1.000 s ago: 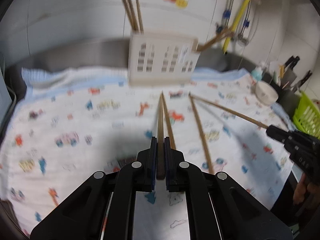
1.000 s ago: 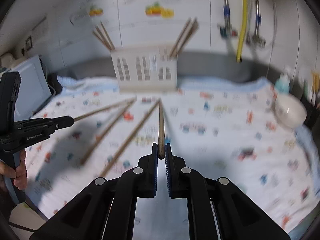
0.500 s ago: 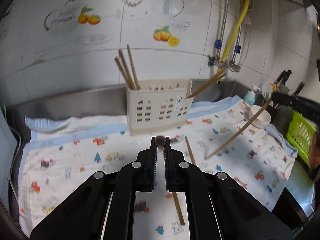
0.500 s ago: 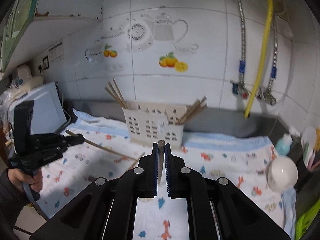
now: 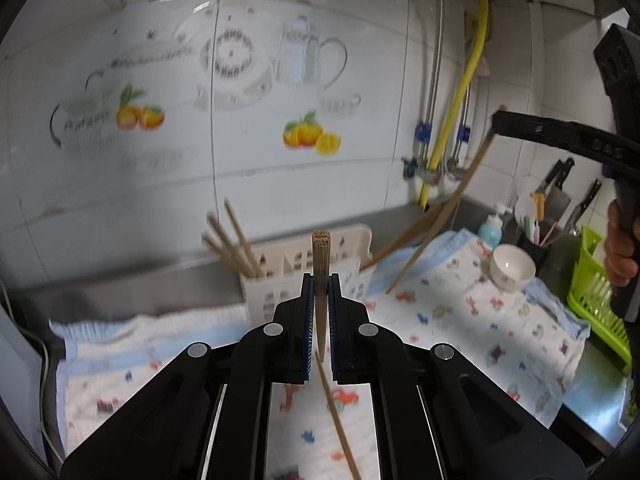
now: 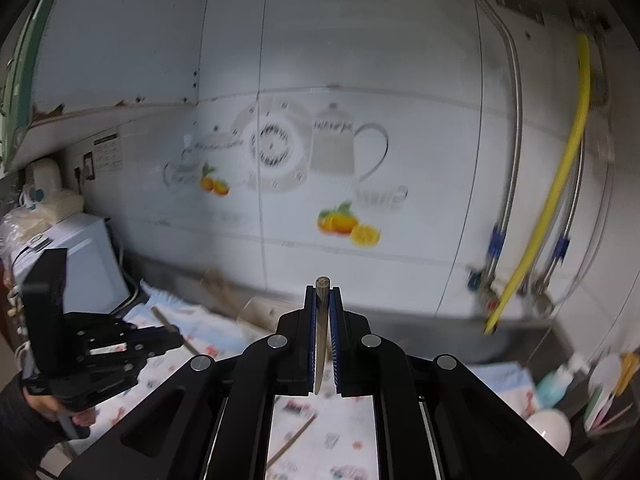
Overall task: Organize utensils
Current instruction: 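Lift both held chopsticks and lower them upright into the beige holder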
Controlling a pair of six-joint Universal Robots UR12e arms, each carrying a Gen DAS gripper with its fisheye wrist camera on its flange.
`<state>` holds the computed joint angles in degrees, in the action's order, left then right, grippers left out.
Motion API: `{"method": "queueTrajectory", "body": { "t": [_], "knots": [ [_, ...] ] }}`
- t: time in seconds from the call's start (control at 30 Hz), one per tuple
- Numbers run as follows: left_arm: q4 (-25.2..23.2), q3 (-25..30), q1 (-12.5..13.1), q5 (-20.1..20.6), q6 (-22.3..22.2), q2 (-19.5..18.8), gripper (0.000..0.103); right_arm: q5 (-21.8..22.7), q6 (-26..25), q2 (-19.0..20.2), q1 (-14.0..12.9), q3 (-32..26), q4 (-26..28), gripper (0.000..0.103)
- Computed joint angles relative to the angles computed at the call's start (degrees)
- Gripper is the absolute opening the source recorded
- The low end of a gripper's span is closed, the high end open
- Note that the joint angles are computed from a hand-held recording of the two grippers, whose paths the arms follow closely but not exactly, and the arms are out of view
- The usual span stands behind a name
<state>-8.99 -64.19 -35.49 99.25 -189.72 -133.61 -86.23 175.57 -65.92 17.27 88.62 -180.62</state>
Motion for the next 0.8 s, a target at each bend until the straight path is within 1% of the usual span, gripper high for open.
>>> {"method": "queueTrajectory", "body": {
  "t": [0.2, 0.37, 0.43, 0.5, 0.53, 0.67, 0.8],
  "knots": [
    [1.91, 5.42, 0.17, 0.93, 1.97, -1.38, 0.005, -0.79, 2.22, 3.40, -0.41, -5.00, 0.75, 0.006],
    [2.49, 10.23, 0.09, 3.10, 3.80, -3.12, 0.005, -1.20, 3.32, 5.90, -0.50, -7.78, 1.72, 0.006],
    [1.86, 12.54, -0.06, 5.21, 4.99, -4.28, 0.005, -1.37, 3.32, 6.72, -0.49, -8.57, 2.64, 0.006],
    [1.15, 13.76, 0.11, 5.54, 5.03, -4.99, 0.005, -1.23, 3.27, 7.57, -0.52, -9.32, 3.73, 0.006],
    [0.35, 14.68, 0.16, 6.34, 5.06, -5.57, 0.005, -0.99, 3.41, 7.84, -0.59, -9.57, 4.15, 0.006],
    [-2.13, 15.98, 0.77, 6.34, 3.32, -6.77, 0.005, -0.75, 3.42, 8.76, -0.63, -10.07, 5.04, 0.006],
    [-4.65, 16.52, 1.41, 5.52, 1.49, -7.64, 0.005, -0.67, 3.24, 9.07, -0.67, -10.27, 5.83, 0.007]
  ]
}}
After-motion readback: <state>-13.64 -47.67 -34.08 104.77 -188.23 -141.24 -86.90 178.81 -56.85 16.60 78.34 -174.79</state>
